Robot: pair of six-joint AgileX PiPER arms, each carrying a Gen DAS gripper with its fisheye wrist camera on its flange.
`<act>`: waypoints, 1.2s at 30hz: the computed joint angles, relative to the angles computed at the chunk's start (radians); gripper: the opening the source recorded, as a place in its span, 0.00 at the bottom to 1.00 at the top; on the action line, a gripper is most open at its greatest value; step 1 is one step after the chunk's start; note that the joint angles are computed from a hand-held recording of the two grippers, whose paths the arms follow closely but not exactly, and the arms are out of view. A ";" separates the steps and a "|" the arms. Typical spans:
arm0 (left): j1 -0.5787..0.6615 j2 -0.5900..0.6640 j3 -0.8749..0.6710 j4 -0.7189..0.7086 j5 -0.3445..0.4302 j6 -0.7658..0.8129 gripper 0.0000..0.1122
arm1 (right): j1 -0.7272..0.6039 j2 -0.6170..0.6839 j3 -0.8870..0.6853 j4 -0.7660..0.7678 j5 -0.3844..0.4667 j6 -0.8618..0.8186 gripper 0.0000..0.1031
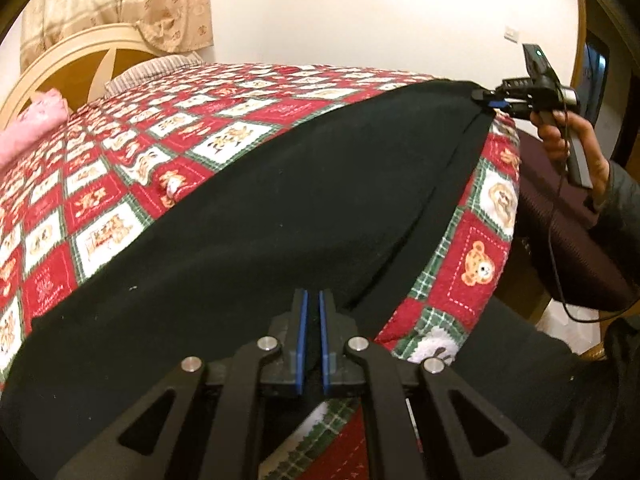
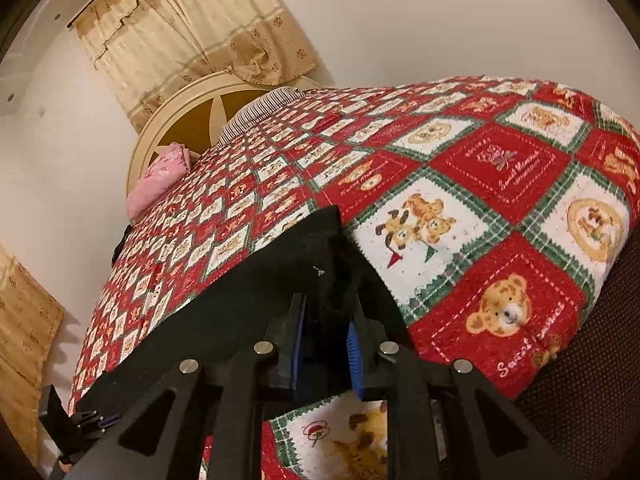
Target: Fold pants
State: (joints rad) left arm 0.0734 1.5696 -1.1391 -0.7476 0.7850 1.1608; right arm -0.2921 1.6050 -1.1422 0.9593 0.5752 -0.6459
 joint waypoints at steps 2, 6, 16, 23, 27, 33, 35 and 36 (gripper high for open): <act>-0.011 -0.011 0.011 0.017 -0.020 0.002 0.06 | -0.008 0.009 0.002 0.025 0.006 -0.017 0.19; -0.020 -0.020 0.016 0.051 -0.034 -0.004 0.13 | -0.004 0.006 0.005 0.022 0.002 -0.019 0.19; -0.063 -0.075 0.063 0.034 -0.113 0.030 0.57 | 0.021 -0.001 0.016 0.022 -0.022 -0.022 0.23; -0.134 -0.029 0.029 0.154 -0.161 -0.068 0.26 | 0.038 -0.006 0.023 0.018 -0.043 -0.034 0.23; -0.130 -0.051 0.012 0.158 -0.152 -0.089 0.06 | 0.051 -0.018 0.014 -0.043 -0.085 0.033 0.12; -0.039 -0.081 -0.058 0.048 0.013 -0.041 0.05 | 0.041 -0.073 0.003 -0.042 -0.074 0.023 0.05; -0.031 -0.075 -0.055 0.033 0.041 -0.041 0.05 | 0.045 -0.090 0.009 -0.061 -0.076 0.038 0.05; -0.030 -0.076 -0.045 0.028 0.045 -0.034 0.05 | 0.045 -0.097 0.015 -0.065 -0.077 0.040 0.05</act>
